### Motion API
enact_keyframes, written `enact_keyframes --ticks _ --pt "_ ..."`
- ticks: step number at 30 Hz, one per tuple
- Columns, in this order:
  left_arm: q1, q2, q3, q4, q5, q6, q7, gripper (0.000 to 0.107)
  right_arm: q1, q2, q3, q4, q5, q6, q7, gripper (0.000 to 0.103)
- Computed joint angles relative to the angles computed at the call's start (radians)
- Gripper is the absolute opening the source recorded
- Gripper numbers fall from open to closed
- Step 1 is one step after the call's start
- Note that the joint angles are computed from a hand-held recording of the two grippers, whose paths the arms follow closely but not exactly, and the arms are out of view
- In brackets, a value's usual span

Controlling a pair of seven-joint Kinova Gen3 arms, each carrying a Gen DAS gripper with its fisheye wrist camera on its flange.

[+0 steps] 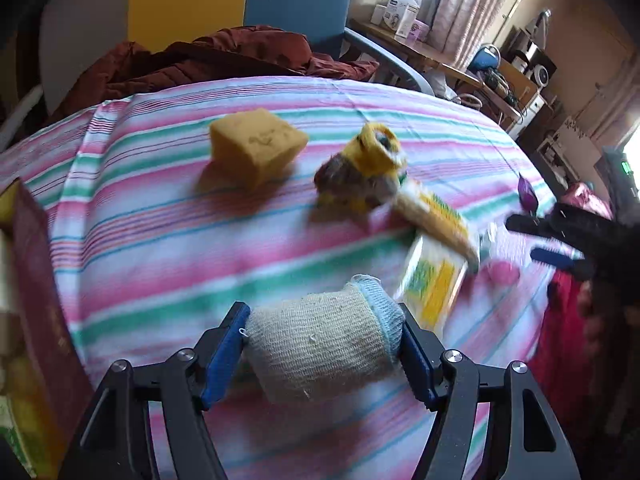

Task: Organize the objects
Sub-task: 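Grasp the sock bundle with left tool while right tool grasps the pink hair roller, then carry the sock bundle and pink roller into the gold tray and release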

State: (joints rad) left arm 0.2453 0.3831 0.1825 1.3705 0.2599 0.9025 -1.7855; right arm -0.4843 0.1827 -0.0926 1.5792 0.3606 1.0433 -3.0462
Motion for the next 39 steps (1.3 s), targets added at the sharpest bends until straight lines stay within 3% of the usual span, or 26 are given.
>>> enact_keyframes --ticks 3,11,13,15,17,19,24,32,37,39 --pt "-0.019 -0.044 0.006 0.057 0.012 -0.005 -0.041 0.071 0.028 0.024 -0.03 -0.05 -0.038 0.036 0.114 0.082" --pt "-0.023 -0.105 0.002 0.151 0.019 -0.037 -0.128 0.072 0.193 0.189 -0.401 -0.288 0.14 0.357 0.44 0.086" --pt "-0.02 -0.102 0.0 0.154 0.019 -0.045 -0.13 0.072 0.224 0.228 -0.453 -0.33 0.149 0.433 0.521 0.086" --pt "-0.019 -0.099 -0.001 0.155 0.022 -0.05 -0.131 0.072 0.216 0.246 -0.431 -0.339 0.138 0.456 0.556 0.086" --pt "-0.016 -0.093 -0.002 0.152 0.016 -0.049 -0.132 0.073 0.184 0.228 -0.346 -0.313 0.089 0.423 0.57 0.071" --pt "-0.016 -0.088 -0.002 0.151 0.018 -0.046 -0.128 0.074 0.137 0.207 -0.263 -0.291 0.054 0.393 0.581 0.07" --pt "-0.02 -0.078 0.001 0.157 0.025 -0.046 -0.13 0.076 0.054 0.166 -0.186 -0.264 0.041 0.397 0.561 0.07" --pt "-0.024 -0.12 0.001 0.205 0.035 -0.088 -0.15 0.072 0.087 0.101 -0.319 -0.252 0.133 0.419 0.408 0.07" --pt "-0.051 -0.181 0.004 0.256 0.086 -0.109 -0.198 0.072 0.016 0.077 -0.31 -0.245 0.148 0.373 0.348 0.07" --pt "-0.067 -0.21 -0.001 0.275 0.117 -0.112 -0.223 0.072 0.009 0.091 -0.341 -0.266 0.169 0.361 0.332 0.07"
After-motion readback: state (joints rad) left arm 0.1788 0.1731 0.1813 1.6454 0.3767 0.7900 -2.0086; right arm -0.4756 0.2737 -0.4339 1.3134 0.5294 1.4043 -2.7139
